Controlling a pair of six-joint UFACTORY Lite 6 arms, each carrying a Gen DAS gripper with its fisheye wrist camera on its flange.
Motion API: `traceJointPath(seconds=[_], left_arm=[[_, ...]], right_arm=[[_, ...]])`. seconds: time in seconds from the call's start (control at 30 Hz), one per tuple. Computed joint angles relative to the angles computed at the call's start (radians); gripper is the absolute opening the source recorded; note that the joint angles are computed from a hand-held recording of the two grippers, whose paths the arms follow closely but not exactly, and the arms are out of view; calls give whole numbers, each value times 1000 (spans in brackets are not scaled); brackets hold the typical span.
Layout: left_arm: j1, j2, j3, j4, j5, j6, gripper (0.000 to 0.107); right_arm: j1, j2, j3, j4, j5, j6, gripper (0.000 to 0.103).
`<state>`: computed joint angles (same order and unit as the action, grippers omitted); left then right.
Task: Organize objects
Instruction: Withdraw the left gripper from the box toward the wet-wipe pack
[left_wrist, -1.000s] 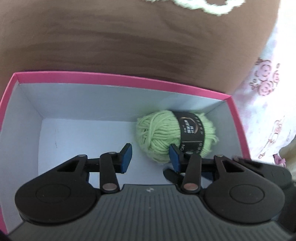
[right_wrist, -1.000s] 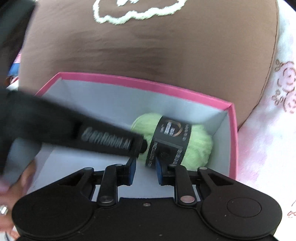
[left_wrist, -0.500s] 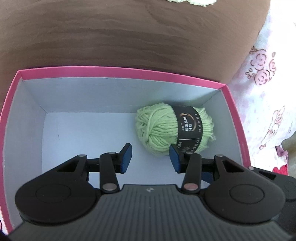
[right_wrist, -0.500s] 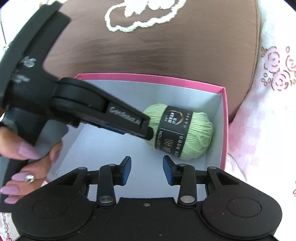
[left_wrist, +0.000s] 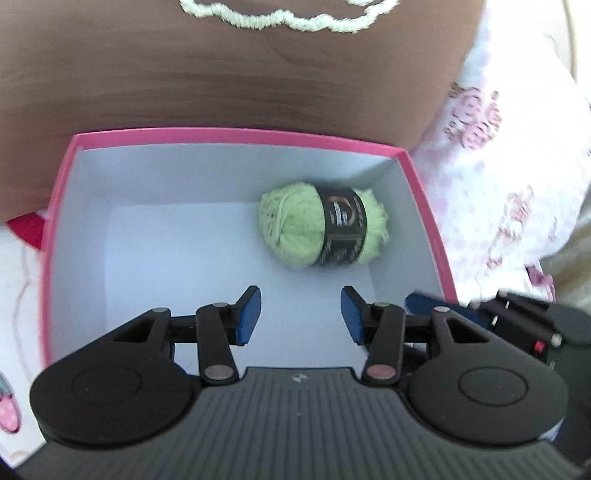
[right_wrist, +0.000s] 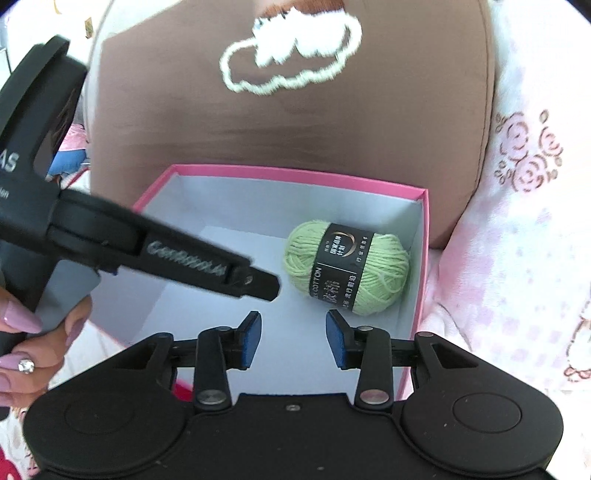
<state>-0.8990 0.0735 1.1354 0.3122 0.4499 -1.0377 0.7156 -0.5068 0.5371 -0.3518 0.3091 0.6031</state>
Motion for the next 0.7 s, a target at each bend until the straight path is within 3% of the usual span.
traceJointPath(seconds=[0.1, 0.27, 0.4, 0.7], left_arm=[[-63, -145, -129, 70, 30, -83, 49], [-187, -322, -162, 137, 231, -182, 56], [-280, -384, -160, 170, 333, -262, 63], [-541, -490, -109, 258, 635, -434, 85]], right_arm=[[88, -93, -3, -52, 101, 88, 49], [249, -204, 25, -151, 285, 218, 59], [331, -231, 28, -213, 340, 300, 64], [696, -258, 116, -349, 673, 561, 82]])
